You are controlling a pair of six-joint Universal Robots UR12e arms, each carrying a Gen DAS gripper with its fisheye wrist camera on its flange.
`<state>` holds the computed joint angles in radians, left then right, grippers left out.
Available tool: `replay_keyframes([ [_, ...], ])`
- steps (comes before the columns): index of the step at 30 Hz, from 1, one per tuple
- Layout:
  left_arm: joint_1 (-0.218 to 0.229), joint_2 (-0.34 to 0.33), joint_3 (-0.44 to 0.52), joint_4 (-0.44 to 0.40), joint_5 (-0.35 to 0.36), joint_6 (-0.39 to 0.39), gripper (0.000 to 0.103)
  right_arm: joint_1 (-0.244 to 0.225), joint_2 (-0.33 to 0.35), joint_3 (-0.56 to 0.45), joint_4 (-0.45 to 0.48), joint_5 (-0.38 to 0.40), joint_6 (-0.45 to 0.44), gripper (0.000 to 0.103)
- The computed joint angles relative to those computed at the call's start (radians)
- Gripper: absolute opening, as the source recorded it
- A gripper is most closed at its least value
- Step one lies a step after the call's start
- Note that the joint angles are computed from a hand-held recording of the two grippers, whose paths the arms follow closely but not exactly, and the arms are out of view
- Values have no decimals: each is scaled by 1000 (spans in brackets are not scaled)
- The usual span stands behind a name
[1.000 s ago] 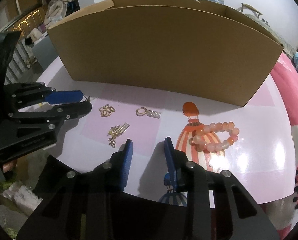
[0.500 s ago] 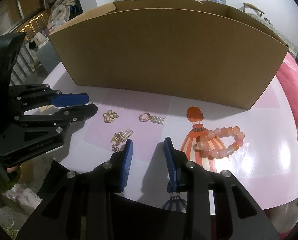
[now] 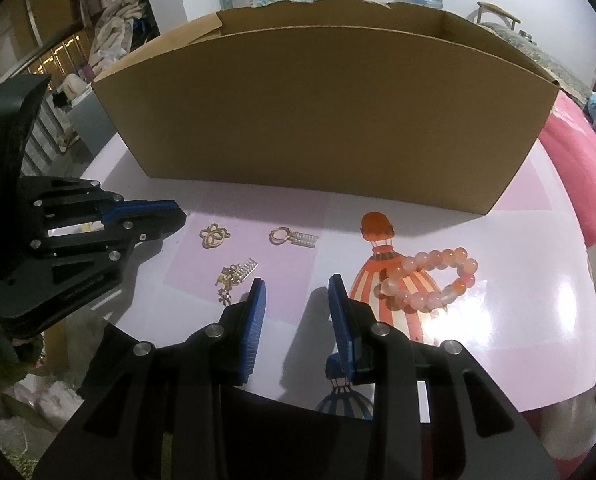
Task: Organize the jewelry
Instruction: 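Close the left tool on the small gold butterfly charm, then close the right tool on the small gold ring beside the charms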
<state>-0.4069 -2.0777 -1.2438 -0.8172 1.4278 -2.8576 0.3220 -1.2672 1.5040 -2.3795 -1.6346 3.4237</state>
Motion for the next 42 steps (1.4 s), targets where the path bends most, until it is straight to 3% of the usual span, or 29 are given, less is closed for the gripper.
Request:
replay_keyframes([
  [7,10,17,-34,44,-17,-30,6,-1,-11,11,-12,0,2,32],
  [13,16,29,-53,61,-10,-61,6,-9,-7,6,-44,57,-25,32],
  [28,22,23,-51,60,-23,-98,6,-4,79,-108,13,128,-183,33],
  [34,24,23,-51,59,-33,-95,6,7,103,-141,37,109,-212,32],
  [42,30,25,-55,60,-44,-95,6,21,104,-147,47,74,-228,24],
])
